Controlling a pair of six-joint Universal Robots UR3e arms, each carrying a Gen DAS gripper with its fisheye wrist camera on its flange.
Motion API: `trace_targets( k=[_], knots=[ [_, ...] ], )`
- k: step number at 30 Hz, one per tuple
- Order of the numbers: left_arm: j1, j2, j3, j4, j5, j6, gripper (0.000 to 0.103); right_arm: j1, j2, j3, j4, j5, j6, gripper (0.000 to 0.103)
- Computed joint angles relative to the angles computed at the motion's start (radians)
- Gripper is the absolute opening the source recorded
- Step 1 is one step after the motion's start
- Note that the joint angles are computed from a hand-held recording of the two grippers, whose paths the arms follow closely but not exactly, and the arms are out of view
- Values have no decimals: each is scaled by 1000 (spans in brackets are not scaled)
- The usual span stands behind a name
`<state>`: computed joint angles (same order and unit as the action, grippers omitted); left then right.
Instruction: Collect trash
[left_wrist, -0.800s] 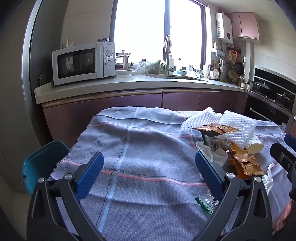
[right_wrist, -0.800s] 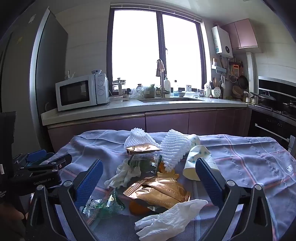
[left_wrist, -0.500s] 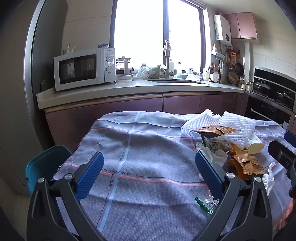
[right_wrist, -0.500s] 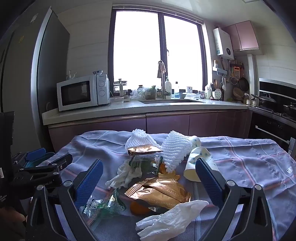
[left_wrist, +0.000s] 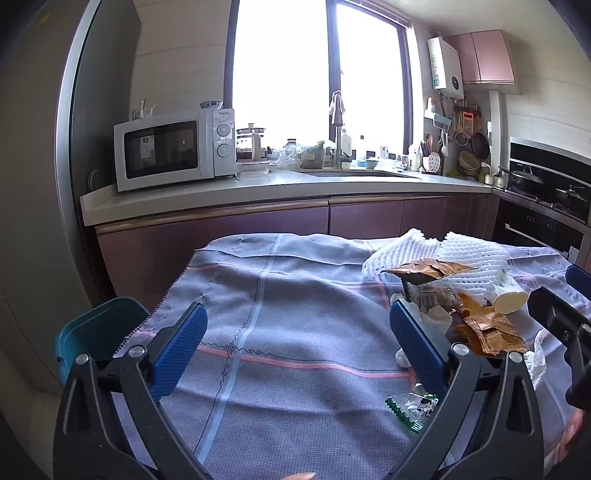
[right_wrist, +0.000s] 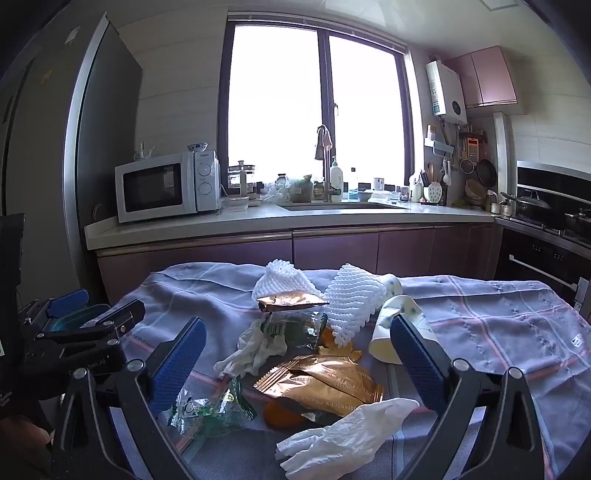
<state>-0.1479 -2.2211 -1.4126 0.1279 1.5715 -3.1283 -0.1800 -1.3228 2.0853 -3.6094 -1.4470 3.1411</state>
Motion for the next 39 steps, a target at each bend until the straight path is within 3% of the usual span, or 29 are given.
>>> trace_targets(
  k=[39],
  knots=[
    [-4, 27, -89, 157, 30, 4, 97, 3, 7, 14, -42, -15, 4, 96]
  ],
)
